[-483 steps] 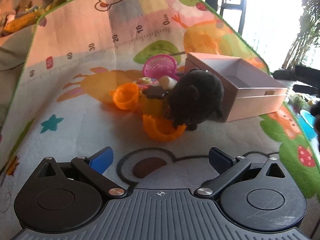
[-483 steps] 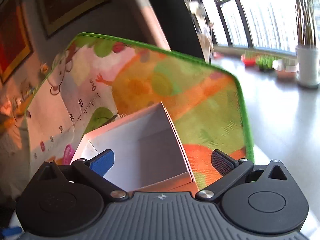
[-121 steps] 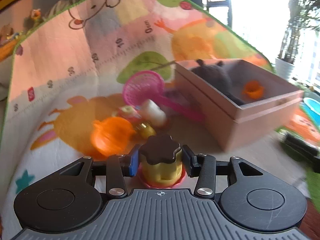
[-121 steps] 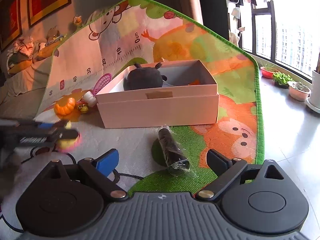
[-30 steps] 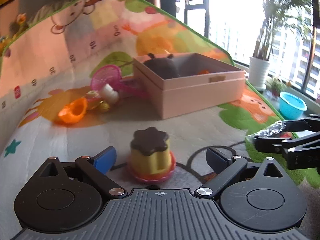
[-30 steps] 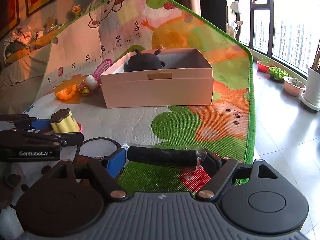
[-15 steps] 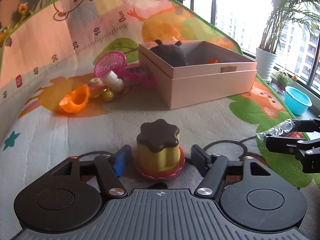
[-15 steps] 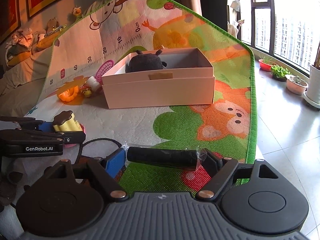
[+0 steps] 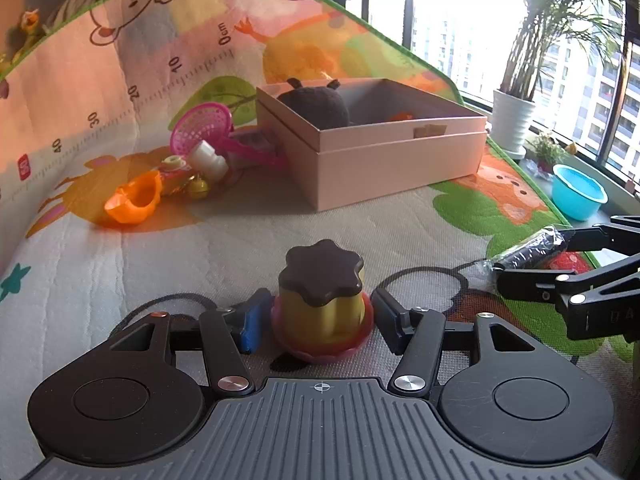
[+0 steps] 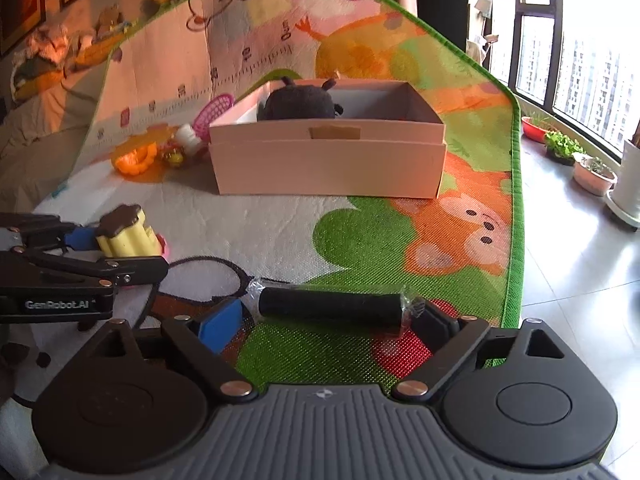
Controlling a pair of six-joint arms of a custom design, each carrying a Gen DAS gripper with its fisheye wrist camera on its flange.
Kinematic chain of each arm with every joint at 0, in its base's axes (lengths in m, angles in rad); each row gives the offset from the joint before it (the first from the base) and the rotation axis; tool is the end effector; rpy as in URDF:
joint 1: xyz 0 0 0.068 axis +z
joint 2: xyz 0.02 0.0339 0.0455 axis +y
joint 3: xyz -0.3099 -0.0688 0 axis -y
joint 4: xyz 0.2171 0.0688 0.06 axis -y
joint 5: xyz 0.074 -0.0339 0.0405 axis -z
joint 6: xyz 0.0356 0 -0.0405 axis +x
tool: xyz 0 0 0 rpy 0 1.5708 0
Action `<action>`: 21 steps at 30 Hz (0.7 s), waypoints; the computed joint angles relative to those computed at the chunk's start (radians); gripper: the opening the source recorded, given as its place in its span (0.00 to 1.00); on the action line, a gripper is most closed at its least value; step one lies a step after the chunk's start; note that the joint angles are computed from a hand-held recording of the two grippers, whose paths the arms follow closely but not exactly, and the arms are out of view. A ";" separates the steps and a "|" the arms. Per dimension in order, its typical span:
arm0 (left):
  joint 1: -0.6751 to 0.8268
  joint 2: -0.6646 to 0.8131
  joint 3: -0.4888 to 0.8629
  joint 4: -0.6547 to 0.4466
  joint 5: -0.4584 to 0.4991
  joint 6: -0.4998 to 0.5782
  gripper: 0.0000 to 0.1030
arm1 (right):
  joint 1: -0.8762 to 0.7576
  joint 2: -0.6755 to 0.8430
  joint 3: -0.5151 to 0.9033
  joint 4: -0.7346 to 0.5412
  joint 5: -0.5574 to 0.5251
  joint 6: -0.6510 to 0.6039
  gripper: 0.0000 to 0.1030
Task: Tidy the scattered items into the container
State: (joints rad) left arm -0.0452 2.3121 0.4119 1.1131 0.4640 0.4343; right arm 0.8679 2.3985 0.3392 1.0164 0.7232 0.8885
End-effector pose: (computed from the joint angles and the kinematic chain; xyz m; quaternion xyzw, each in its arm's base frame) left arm 0.2895 -0.0290 0.0423 0.2989 0.8529 -0.1366 0.4057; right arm 0.1796 0.1755 0.0163 0.1016 0.9019 -0.0303 0.4186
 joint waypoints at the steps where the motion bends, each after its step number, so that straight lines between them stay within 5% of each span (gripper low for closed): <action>1: -0.001 0.001 -0.002 0.004 -0.001 0.000 0.60 | 0.000 -0.008 0.018 -0.043 0.005 0.003 0.89; 6: -0.006 0.003 -0.005 0.005 0.000 -0.004 0.73 | 0.003 -0.010 0.019 -0.052 0.014 0.013 0.86; 11: -0.006 0.003 -0.002 0.004 -0.001 -0.011 0.74 | 0.010 -0.007 0.011 -0.037 0.024 0.013 0.82; 17: -0.008 0.006 -0.011 0.031 -0.017 -0.020 0.60 | 0.014 -0.002 0.000 -0.017 0.031 0.021 0.79; 21: -0.004 -0.010 -0.026 0.017 -0.011 -0.017 0.59 | 0.030 -0.012 0.010 -0.064 0.060 0.051 0.78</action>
State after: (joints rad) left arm -0.0492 2.3019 0.3863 1.1303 0.4529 0.4168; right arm 0.8979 2.3861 0.3495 0.9525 0.7829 0.9393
